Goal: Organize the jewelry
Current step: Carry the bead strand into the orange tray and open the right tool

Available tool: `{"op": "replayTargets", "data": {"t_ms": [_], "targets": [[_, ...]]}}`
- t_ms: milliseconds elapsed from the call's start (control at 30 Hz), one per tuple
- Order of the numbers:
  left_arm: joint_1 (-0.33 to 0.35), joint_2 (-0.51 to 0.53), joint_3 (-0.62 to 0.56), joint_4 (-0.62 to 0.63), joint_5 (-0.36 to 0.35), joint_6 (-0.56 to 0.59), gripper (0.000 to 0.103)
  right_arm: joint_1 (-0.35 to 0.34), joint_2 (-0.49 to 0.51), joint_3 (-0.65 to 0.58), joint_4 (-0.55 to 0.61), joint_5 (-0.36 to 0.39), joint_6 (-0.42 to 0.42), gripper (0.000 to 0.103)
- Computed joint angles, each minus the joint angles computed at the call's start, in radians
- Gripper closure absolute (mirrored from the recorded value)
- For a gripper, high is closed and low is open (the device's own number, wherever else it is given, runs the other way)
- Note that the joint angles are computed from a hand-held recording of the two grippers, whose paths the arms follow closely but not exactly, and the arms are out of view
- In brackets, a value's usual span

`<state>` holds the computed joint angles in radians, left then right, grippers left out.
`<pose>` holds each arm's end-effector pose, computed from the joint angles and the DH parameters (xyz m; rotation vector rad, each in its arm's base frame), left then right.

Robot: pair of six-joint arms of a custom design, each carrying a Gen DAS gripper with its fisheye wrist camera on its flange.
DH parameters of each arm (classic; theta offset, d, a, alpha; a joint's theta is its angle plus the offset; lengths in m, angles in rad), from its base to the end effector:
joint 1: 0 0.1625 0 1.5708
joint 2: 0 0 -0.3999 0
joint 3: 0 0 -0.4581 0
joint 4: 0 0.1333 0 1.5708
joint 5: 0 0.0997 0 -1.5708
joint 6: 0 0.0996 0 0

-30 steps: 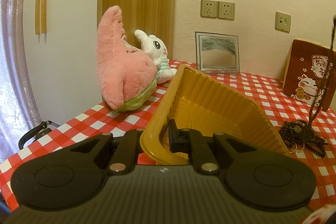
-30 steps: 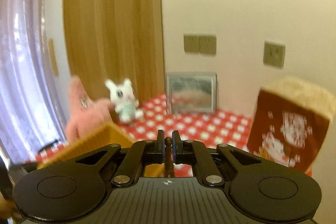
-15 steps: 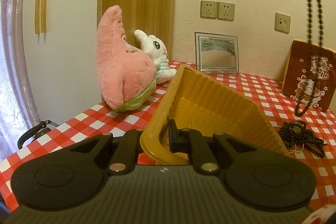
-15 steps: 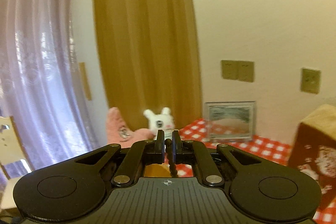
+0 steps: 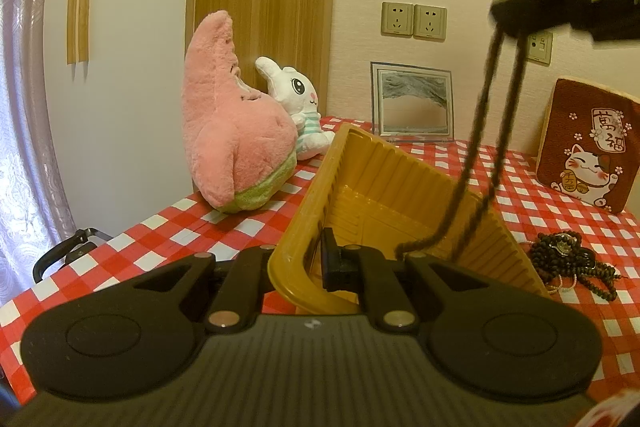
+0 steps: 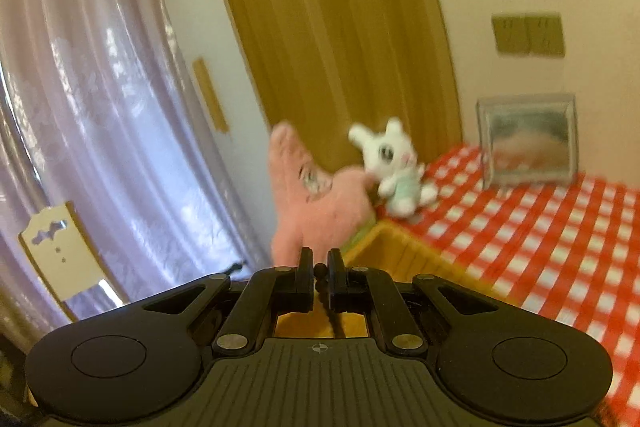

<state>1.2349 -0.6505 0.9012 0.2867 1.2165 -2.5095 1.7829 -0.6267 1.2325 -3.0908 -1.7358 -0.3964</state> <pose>-0.1023 -0.8023 0.1576 0.8868 2.2034 -1.2655 0.2910 -0.7957 0.1552 0.6838 -2.5336 1.2642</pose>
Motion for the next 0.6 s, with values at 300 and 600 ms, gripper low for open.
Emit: {"op": "replayTargets", "data": {"t_ms": [300,600], "targets": [[-0.001,-0.002,0.003,-0.001,-0.001,-0.002,0.094,-0.039,0.052,-0.011,0.110,-0.052,0.099,0.096],[0.000,-0.004,0.008,-0.002,-0.001,-0.003,0.094,-0.040,0.049,0.022,0.086,-0.082,0.099,0.050]]}}
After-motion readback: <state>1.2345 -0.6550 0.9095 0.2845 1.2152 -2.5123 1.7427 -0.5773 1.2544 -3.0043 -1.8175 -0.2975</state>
